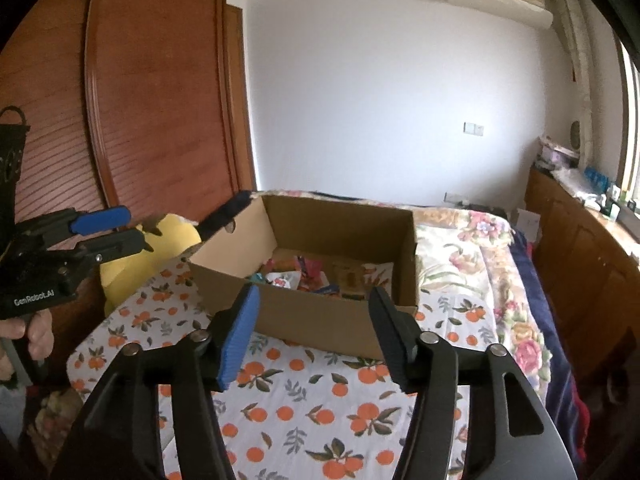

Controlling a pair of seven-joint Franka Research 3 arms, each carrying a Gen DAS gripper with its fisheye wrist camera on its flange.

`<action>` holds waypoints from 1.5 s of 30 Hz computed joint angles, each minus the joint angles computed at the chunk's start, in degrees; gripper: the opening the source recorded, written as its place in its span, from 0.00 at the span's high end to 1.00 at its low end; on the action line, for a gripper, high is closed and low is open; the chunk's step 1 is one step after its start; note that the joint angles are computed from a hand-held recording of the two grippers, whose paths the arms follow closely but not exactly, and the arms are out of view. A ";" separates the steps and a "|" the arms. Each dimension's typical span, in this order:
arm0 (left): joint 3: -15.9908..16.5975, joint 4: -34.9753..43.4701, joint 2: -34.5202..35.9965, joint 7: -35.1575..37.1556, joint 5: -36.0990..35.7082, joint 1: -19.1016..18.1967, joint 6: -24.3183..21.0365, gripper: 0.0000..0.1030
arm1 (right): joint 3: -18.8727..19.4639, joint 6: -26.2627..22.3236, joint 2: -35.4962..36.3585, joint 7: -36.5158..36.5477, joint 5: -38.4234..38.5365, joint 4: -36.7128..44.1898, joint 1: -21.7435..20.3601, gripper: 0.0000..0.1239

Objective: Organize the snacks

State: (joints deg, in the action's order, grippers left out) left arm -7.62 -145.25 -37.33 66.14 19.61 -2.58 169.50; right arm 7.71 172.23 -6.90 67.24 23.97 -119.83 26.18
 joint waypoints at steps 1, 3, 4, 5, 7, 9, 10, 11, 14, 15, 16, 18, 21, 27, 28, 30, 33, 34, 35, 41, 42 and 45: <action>-0.48 -0.53 -1.17 -0.31 0.03 -0.01 -0.42 0.48 | 0.13 0.15 -1.01 0.50 -0.12 -0.88 -0.10 0.48; -1.01 -0.95 -2.41 -0.60 0.32 0.09 -0.68 0.44 | 0.47 0.71 -2.77 1.51 -0.94 -2.61 -0.38 0.45; -1.54 -1.39 -3.42 -1.04 0.49 0.20 -0.75 0.43 | 0.49 0.91 -3.31 1.86 -1.22 -3.16 -0.40 0.43; -1.73 -1.63 -4.04 -1.31 0.58 0.17 -0.82 0.39 | 0.59 1.10 -4.16 2.40 -1.54 -3.96 -0.47 0.40; -1.74 -2.25 -5.56 -1.79 0.44 -0.43 -1.00 0.35 | 0.96 1.19 -5.87 3.97 -2.40 -5.51 -0.82 0.34; -1.64 -2.66 -7.10 -1.98 0.17 -1.28 -2.12 0.35 | 1.60 1.38 -7.36 5.70 -3.83 -6.90 -1.47 0.31; -1.67 -2.77 -7.69 -2.09 0.10 -1.54 -2.65 0.35 | 1.83 1.37 -7.72 6.38 -4.59 -7.21 -1.75 0.30; -1.78 -2.87 -8.12 -2.25 0.09 -1.63 -3.01 0.35 | 2.29 1.28 -8.54 7.30 -5.59 -7.89 -2.24 0.30; -1.80 -3.13 -9.70 -2.60 -0.09 -2.28 -4.54 0.34 | 1.63 1.06 -10.33 7.68 -5.82 -9.16 -1.41 0.27; -1.77 -3.25 -10.21 -2.74 -0.22 -2.53 -4.96 0.33 | 1.35 1.11 -10.78 7.65 -5.67 -9.48 -1.04 0.26; -1.86 -3.51 -10.96 -3.02 -0.33 -2.66 -5.45 0.32 | 1.28 1.09 -11.22 7.79 -5.68 -9.75 -0.90 0.25; -1.79 -4.09 -12.38 -3.30 -0.63 -3.41 -6.29 0.31 | 1.33 1.24 -12.24 8.21 -5.76 -10.54 -0.75 0.24; -2.21 -4.55 -14.17 -3.50 -0.69 -4.21 -7.69 0.30 | 0.42 1.69 -14.24 7.88 -4.59 -12.10 0.78 0.17; -4.78 -5.53 -18.18 -5.81 0.64 -3.73 -9.85 0.18 | 1.75 1.83 -17.80 9.70 -4.91 -14.94 0.46 0.17; -5.12 -6.00 -19.00 -6.46 0.84 -3.70 -9.78 0.18 | 2.25 1.93 -18.52 10.49 -5.08 -15.66 0.05 0.17; -5.65 -7.45 -21.08 -7.92 1.10 -3.95 -9.44 0.18 | 3.31 2.06 -19.84 12.32 -5.49 -17.02 -0.85 0.17; -6.49 -9.29 -23.74 -10.01 1.35 -4.30 -9.89 0.18 | 4.17 2.64 -22.08 14.70 -6.05 -19.41 -1.37 0.17; -7.11 -9.86 -24.66 -10.70 1.67 -4.21 -10.29 0.17 | 4.42 3.02 -22.89 15.44 -6.13 -20.39 -1.42 0.17; -7.95 -10.40 -25.65 -11.54 2.09 -3.93 -10.90 0.17 | 4.87 3.15 -23.80 16.27 -6.41 -21.35 -1.81 0.17; -11.67 -11.27 -29.38 -16.22 3.90 -4.82 -17.37 0.17 | 6.42 2.49 -27.07 20.28 -8.07 -24.35 -2.91 0.17; -12.19 -11.32 -29.86 -16.89 4.32 -5.16 -18.51 0.17 | 7.01 2.72 -27.89 20.91 -8.58 -25.04 -3.41 0.17; -12.99 -11.42 -30.56 -18.59 5.31 -6.94 -20.54 0.17 | 8.56 2.50 -29.93 23.01 -10.05 -26.36 -4.88 0.17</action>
